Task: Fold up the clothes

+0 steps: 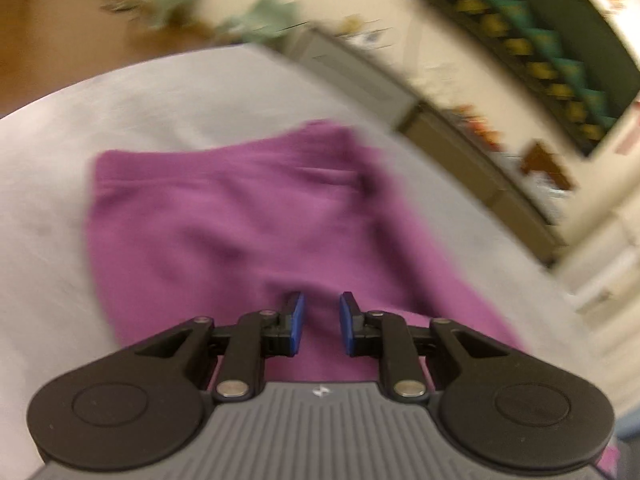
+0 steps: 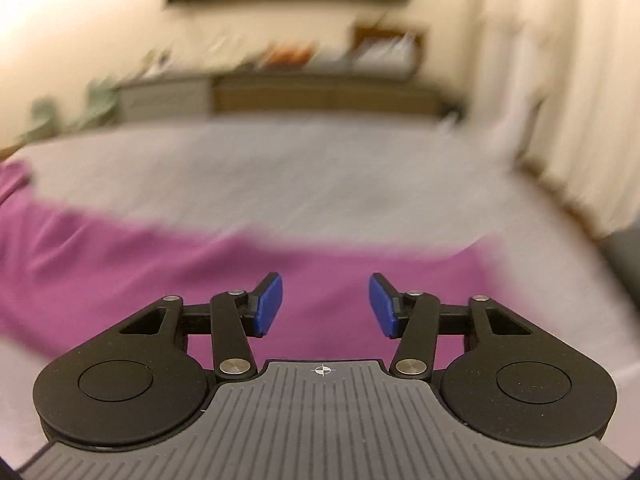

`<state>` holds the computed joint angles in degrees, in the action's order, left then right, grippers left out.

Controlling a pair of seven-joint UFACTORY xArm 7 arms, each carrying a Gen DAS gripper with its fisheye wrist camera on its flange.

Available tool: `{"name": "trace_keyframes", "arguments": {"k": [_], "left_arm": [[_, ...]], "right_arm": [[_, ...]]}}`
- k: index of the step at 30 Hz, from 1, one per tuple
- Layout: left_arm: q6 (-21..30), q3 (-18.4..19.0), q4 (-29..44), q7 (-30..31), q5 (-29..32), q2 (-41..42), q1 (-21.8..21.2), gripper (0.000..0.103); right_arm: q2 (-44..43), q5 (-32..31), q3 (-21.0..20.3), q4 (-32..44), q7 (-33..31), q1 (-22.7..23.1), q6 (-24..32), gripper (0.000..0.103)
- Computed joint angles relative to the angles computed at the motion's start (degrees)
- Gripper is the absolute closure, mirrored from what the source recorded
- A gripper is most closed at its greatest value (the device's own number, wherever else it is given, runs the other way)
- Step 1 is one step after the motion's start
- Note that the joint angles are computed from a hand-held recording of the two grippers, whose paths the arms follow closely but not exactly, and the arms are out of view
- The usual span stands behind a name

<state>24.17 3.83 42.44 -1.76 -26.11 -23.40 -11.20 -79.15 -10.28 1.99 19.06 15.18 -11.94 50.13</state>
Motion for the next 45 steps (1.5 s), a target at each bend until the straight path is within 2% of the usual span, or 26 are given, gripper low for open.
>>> {"name": "trace_keyframes", "arguments": {"k": [1,3,4,7,9,11,12,13,16,18,20,22,23,25,27,28,30,32,35,36,37,38,39,42,44,45], "left_arm": [[0.2,3.6,-1.7,3.8,-1.8,-0.5,-0.2,0.099],[0.7,9.3,-0.6,10.4,-8.5,0.9,-2.6,0.099],[0.3,9.5,-0.5,10.9,-10.1,1.1,-1.4,0.099],[-1.5,6.4,-0.7,5.9,-7.2,1.6,4.9,0.099],[-0.7,8.3,0.4,6.2,-11.4,2.2,4.2,0.097],[0.0,7.7,2.1,8.5,-11.9,2.6,3.6,0.088],[0.5,7.3,3.0,10.0,-12.6,2.8,3.6,0.086],[1.4,8.8,4.9,14.0,-15.2,3.8,1.2,0.085],[5.7,10.3,11.5,24.8,-22.7,8.7,-2.2,0.080],[6.9,9.5,14.0,25.5,-25.2,11.1,-1.7,0.080],[8.0,8.5,16.5,26.1,-27.5,13.5,-1.0,0.079],[9.5,7.8,18.3,26.8,-30.9,15.0,0.0,0.069],[10.4,7.7,18.8,27.3,-33.2,15.4,0.5,0.064],[12.4,7.2,19.4,28.4,-36.2,16.0,1.9,0.049],[14.4,6.5,20.4,29.3,-38.1,17.0,3.3,0.046],[15.2,6.2,20.9,30.4,-38.8,17.7,4.1,0.044],[16.7,5.5,21.5,30.9,-38.5,18.8,5.9,0.042],[17.7,4.8,21.7,30.7,-38.6,19.5,7.7,0.040],[19.2,3.7,22.3,30.8,-40.2,20.6,10.6,0.039],[19.5,3.4,22.5,31.3,-41.2,21.0,11.5,0.039],[20.0,3.0,22.7,32.0,-42.5,21.2,12.4,0.037],[20.5,2.7,22.8,32.7,-43.9,21.5,13.3,0.037],[21.1,2.3,22.9,33.5,-45.4,21.6,14.2,0.034],[22.8,1.7,22.6,36.3,-49.5,21.5,16.1,0.026],[23.7,1.4,22.2,38.5,-51.2,21.3,16.8,0.021],[23.8,1.2,22.1,39.5,-51.1,21.1,16.9,0.018]], "right_arm": [[2.3,-4.3,-1.5,0.6,4.3,4.1,1.9,0.060],[4.8,-16.0,-6.3,1.8,13.2,12.6,5.7,0.050],[6.0,-19.6,-7.8,2.9,16.1,14.4,7.9,0.041],[8.1,-21.0,-8.7,3.9,17.5,12.9,8.4,0.030],[9.3,-22.0,-9.4,4.5,19.2,13.4,8.5,0.030],[11.5,-21.3,-7.6,5.4,20.1,12.1,8.2,0.031],[12.9,-21.1,-5.9,6.3,21.4,11.4,7.9,0.040],[14.0,-22.9,-5.2,7.4,24.5,12.9,8.7,0.052],[18.8,-21.2,-0.5,11.5,28.3,16.3,1.7,0.053],[27.3,-22.1,-0.7,17.2,31.5,23.9,-4.4,0.050],[39.3,-16.1,-0.3,25.6,28.8,28.1,-10.0,0.043],[51.3,-4.2,1.8,32.7,18.0,28.0,-20.6,0.033],[57.3,1.8,5.7,37.1,12.0,25.0,-24.3,0.031],[69.2,10.1,16.7,48.1,2.0,15.3,-25.2,0.028],[81.2,8.8,20.6,60.0,-1.8,13.3,-22.4,0.028],[87.2,6.0,19.2,66.0,-0.4,15.9,-21.3,0.028],[97.8,5.0,11.8,78.0,1.0,24.2,-19.3,0.027],[106.6,8.6,4.4,90.0,-1.6,31.1,-14.4,0.027],[118.6,20.0,-11.2,108.0,-5.8,40.7,-4.1,0.030],[122.0,21.9,-13.2,113.5,-6.1,41.4,-0.9,0.051],[123.8,21.8,-13.0,116.5,-6.2,41.4,0.0,0.089],[124.1,20.0,-11.3,117.2,-6.0,41.1,-0.7,0.099],[122.6,17.8,-10.4,115.5,-5.6,41.7,-2.3,0.098],[112.5,13.2,-8.5,99.6,-9.2,45.8,-14.7,0.099],[107.5,10.6,-13.6,91.2,-14.8,53.5,-20.5,0.099],[106.6,7.5,-18.8,88.5,-16.5,59.1,-22.1,0.099]]}}
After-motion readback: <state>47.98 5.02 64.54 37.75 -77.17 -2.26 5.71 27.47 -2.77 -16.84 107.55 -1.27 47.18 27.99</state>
